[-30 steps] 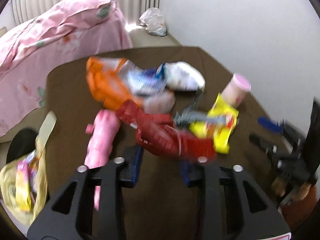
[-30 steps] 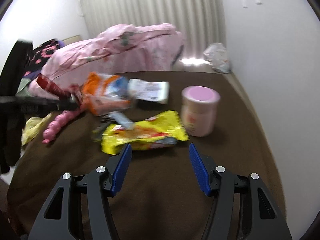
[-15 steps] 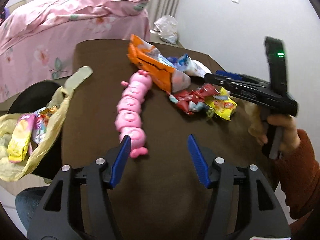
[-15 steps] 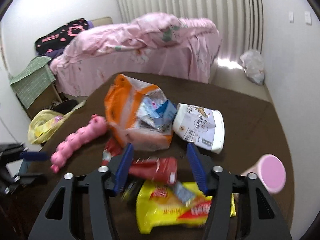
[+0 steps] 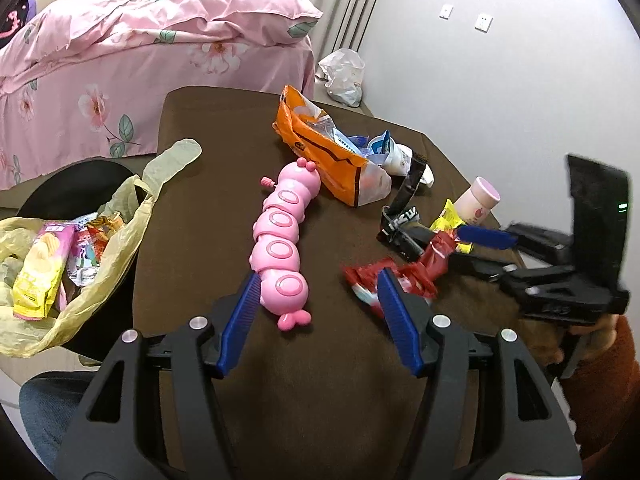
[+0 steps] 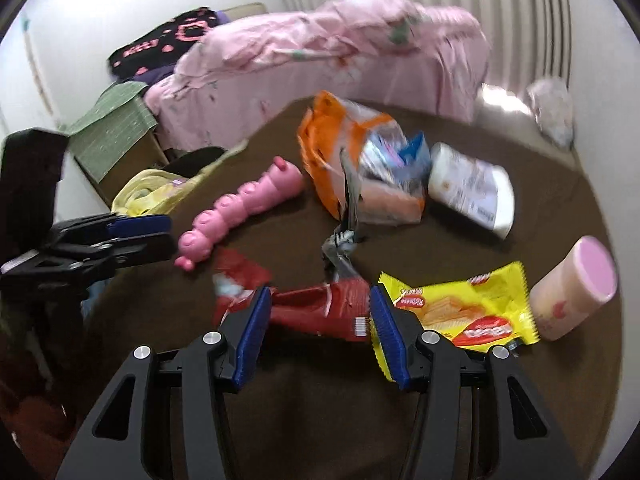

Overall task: Collect trash
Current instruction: 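Grasp the red candy wrapper with the left tool while the right tool grasps the black wrapper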

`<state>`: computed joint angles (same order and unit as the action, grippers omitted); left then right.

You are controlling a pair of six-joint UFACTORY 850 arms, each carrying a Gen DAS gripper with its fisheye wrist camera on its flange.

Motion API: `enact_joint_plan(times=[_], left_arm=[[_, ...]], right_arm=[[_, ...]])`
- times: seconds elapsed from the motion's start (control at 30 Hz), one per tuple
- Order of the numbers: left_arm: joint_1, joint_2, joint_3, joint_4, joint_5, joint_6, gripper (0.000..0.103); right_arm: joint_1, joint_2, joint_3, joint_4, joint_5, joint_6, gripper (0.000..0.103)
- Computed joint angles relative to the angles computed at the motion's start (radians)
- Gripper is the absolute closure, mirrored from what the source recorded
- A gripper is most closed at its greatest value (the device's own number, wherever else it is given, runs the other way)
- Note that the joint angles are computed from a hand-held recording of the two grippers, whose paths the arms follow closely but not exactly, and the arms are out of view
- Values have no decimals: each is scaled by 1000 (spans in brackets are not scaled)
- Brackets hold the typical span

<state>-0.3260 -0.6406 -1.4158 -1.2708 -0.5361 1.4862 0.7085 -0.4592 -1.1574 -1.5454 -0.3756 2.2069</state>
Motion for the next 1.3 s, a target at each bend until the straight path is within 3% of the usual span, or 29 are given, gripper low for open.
enact_joint_plan(times=[0.13,0.17,0.3,0.47,0.5,0.6,0.83,0.93,1.07,1.3], left_arm=[[-1,5,6,-5,15,1,45],[1,7,8,-8,17,4,45],[2,20,18,-15,31,15,45],[4,27,28,-7,33,21,45],[3,27,28,-5,32,21,45],[2,19,22,6,19,14,45],[-23,-13,-3,68,-57,-32,45],[-42,-32,-22,120,-92,-93,45],[-66,-59,-56,169,-102,-207,45],[-85,-110,-129,225,-104,-370,47]], right_arm=[[13,-7,-16,49,-166,-34,54],[6,-17,-28,52,-169,-41,54],[-31,-80,-95,110,-126,-145,54],[-76,-181,-194,375,-40,-439,58],[-77,-184,-196,381,-45,-433,77],[-79,-145,-145,233,-20,-256,86],[7,-24,-37,87,-270,-116,86],[31,25,18,68,-335,-55,86],[57,79,101,88,-355,23,86],[98,54,157,209,-320,20,86]])
